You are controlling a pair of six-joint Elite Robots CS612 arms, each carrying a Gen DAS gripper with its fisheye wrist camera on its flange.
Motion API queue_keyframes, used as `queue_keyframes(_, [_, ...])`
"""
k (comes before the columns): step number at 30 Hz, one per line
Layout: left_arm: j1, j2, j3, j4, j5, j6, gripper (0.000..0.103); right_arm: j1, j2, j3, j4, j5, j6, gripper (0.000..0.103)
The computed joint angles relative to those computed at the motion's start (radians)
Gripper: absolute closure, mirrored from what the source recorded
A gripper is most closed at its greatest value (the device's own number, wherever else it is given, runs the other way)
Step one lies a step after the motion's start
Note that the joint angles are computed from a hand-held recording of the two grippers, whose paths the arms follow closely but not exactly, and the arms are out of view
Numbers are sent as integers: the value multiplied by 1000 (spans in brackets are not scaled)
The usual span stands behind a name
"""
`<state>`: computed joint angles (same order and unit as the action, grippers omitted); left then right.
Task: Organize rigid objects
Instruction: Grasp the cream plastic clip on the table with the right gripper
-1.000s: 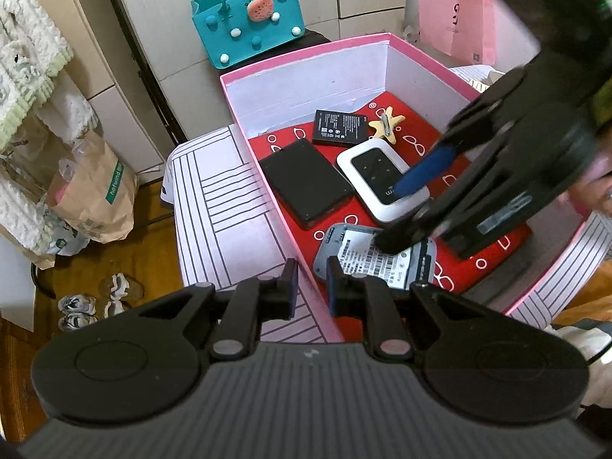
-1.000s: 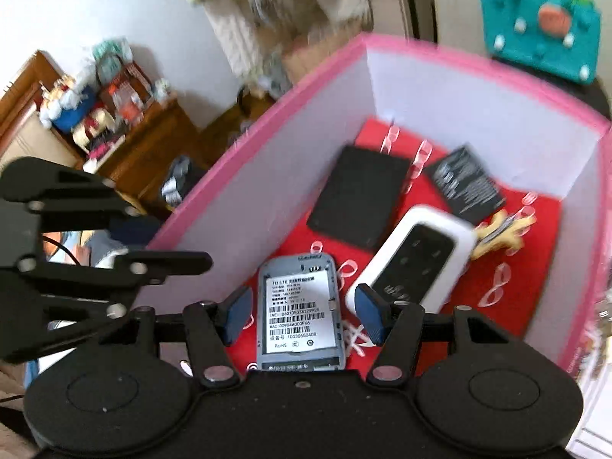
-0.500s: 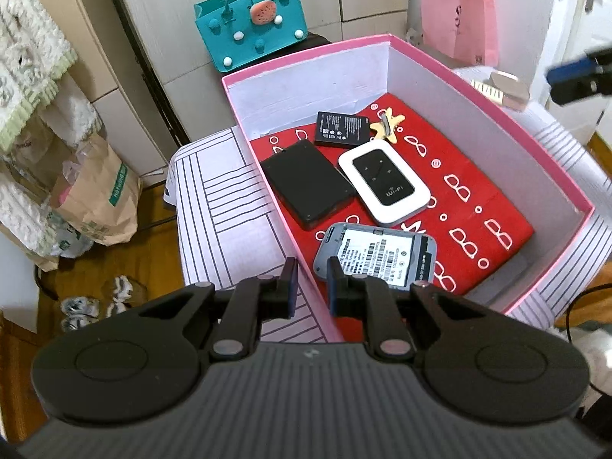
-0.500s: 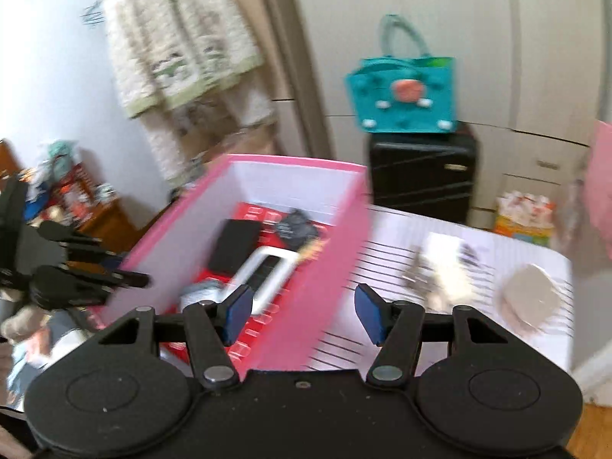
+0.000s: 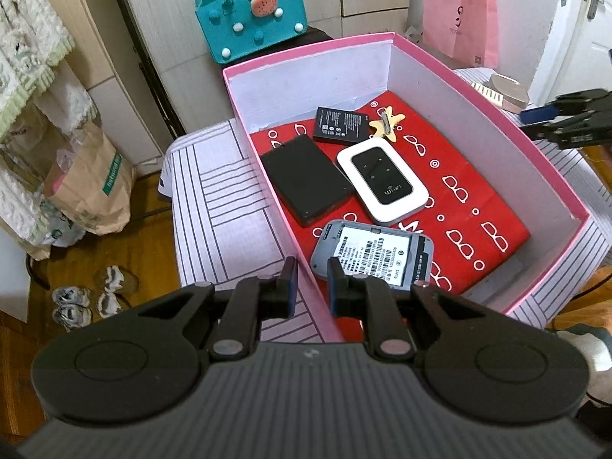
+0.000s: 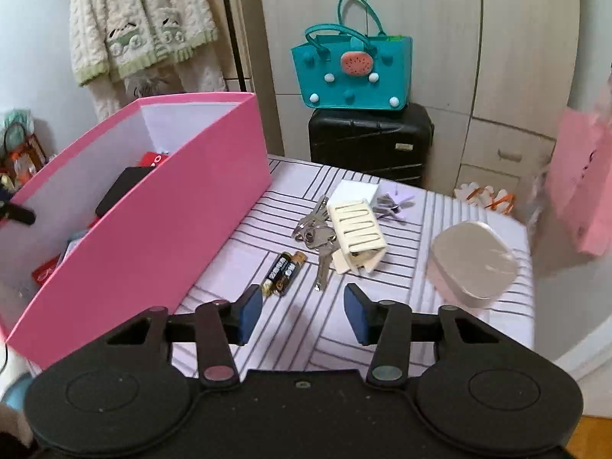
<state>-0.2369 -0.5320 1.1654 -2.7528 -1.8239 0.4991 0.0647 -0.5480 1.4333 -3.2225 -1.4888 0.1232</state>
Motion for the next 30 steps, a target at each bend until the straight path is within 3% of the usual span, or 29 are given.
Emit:
queue_keyframes(2, [0, 0, 0, 2, 0, 5, 88, 6, 20, -31, 11, -29, -3, 51])
queue_keyframes(7, [-1, -1, -1, 8, 1, 10, 88, 33, 72, -100, -25, -181, -39, 51])
queue_keyframes(20, [-5, -4, 3, 20, 20, 14, 88, 32, 126, -161, -105, -199, -19, 47])
queue_keyframes(22, [-5, -4, 3, 21, 21, 12, 88, 35, 131, -167, -106, -213, -24, 57])
queue_keyframes(24, [-5, -4, 1, 26, 22, 11, 88, 39, 133, -165, -130, -218, -49, 82])
queue_keyframes(25, [-5, -4, 1, 28, 24, 10, 88, 35, 128, -157, -137, -190, -53, 87])
queue_keyframes(26, [-5, -3, -2, 32, 24, 8, 88, 32, 123, -147, -146, -161, -36, 89])
queue_keyframes(30, [-6, -1, -8, 46, 24, 1, 88, 41, 96, -116, -150, -163, 37, 89])
